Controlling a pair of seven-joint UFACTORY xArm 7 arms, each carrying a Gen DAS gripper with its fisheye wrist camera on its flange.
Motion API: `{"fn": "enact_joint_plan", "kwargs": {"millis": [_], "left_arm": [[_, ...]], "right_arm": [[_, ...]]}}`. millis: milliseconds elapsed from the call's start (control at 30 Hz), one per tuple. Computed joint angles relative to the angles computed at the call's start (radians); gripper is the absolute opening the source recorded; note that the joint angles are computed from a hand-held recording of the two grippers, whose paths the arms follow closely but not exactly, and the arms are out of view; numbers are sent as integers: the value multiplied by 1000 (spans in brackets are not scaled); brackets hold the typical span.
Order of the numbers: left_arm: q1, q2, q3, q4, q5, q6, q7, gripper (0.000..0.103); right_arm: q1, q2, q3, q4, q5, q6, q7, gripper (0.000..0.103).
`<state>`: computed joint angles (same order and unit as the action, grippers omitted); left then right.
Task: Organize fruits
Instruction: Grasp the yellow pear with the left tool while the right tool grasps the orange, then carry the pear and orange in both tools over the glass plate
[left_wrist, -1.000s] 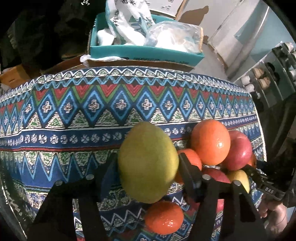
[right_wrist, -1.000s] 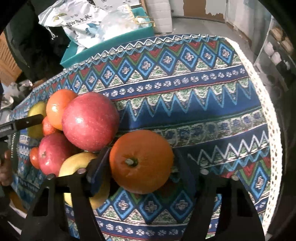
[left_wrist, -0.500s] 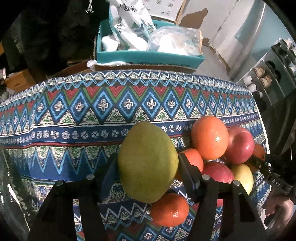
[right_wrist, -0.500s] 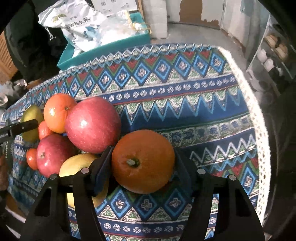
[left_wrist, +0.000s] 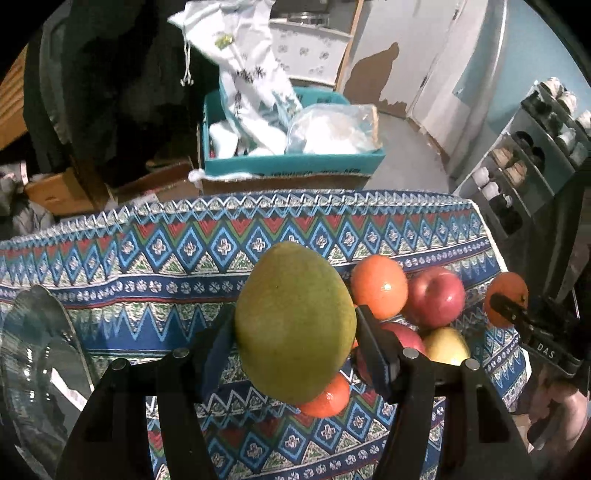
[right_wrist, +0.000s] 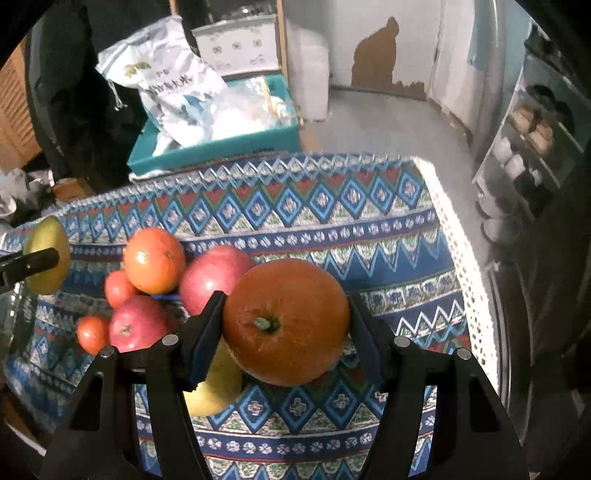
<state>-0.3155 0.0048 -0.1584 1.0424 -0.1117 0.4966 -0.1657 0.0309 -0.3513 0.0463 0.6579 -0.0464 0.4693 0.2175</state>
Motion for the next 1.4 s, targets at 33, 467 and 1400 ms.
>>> {"fn": "enact_joint_plan", "kwargs": {"millis": [33,467,1400], "left_arm": [[-1,-12,-1,-4,-1,4,1,66],[-9,-160,9,-67,-41,22,41,66],[60,-431,87,-221,-45,60,103,66]], "right_arm": [[-1,-6,6,1,-6,-3,5,65],[52,-77,36,55,7,4,23,65],[221,64,125,293,36,-13,45,65]]}}
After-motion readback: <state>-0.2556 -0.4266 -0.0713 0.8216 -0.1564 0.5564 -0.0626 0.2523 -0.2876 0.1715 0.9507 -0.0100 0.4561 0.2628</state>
